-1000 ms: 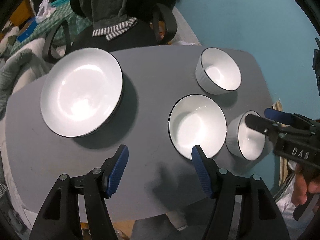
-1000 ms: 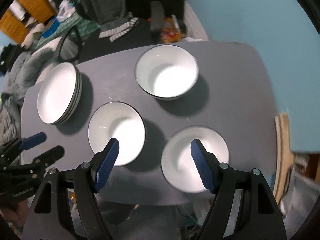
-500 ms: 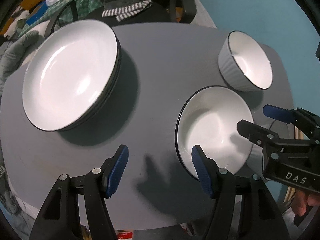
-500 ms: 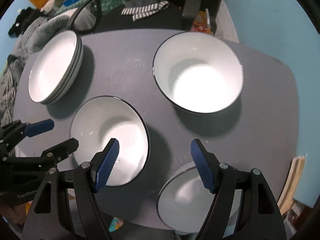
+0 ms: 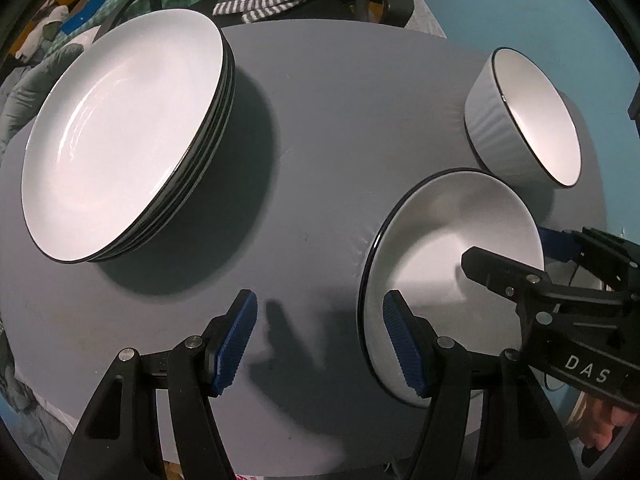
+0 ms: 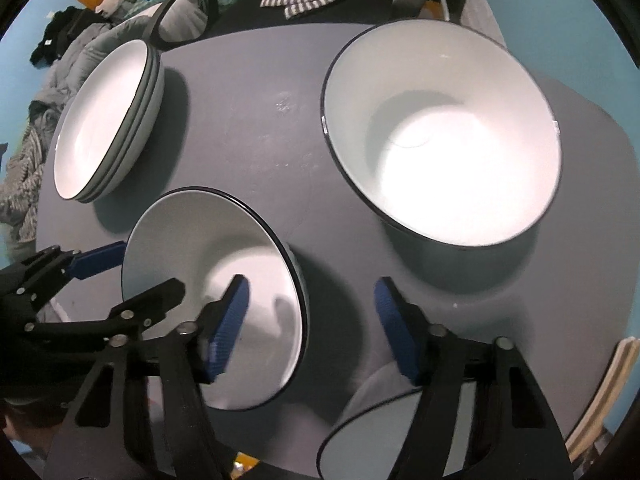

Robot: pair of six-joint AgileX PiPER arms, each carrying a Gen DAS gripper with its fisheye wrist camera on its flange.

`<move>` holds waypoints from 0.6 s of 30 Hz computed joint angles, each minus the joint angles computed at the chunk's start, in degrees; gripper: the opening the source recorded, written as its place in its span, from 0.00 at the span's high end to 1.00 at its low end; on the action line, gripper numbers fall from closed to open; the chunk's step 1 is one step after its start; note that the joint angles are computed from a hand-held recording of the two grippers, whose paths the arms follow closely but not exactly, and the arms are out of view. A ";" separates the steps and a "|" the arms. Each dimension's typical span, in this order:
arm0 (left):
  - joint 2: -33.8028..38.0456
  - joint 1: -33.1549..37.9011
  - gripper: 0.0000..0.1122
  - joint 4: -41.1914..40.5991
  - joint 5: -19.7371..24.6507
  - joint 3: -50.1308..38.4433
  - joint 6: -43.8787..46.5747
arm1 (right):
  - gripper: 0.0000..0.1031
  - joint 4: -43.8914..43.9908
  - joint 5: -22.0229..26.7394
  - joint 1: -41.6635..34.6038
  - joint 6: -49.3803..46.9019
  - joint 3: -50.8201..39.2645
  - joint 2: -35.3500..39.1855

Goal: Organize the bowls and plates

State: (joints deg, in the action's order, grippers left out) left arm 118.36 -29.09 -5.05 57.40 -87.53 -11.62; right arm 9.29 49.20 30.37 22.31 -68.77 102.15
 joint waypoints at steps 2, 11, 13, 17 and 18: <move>0.38 0.11 0.44 -0.13 0.18 -0.23 -0.21 | 0.46 1.04 -0.37 -0.45 -1.35 0.16 0.32; -1.02 1.07 0.69 -4.28 -2.15 3.32 1.92 | 0.76 6.62 -1.11 -0.91 -6.22 0.89 0.71; -1.32 1.09 0.75 -5.24 -2.36 3.65 2.87 | 0.80 5.95 -1.01 -0.72 -5.14 0.30 1.23; -1.86 1.00 0.89 -6.61 -2.06 4.01 5.31 | 0.85 5.07 -0.37 -0.98 -4.08 -0.92 2.10; -2.04 0.55 0.90 -6.02 -1.98 4.02 5.72 | 0.86 4.94 -0.31 -0.92 -3.88 -0.95 2.08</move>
State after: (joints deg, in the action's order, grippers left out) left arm 116.31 -28.54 -11.07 55.42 -83.52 -5.90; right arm 14.23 48.88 29.45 18.43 -69.71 104.23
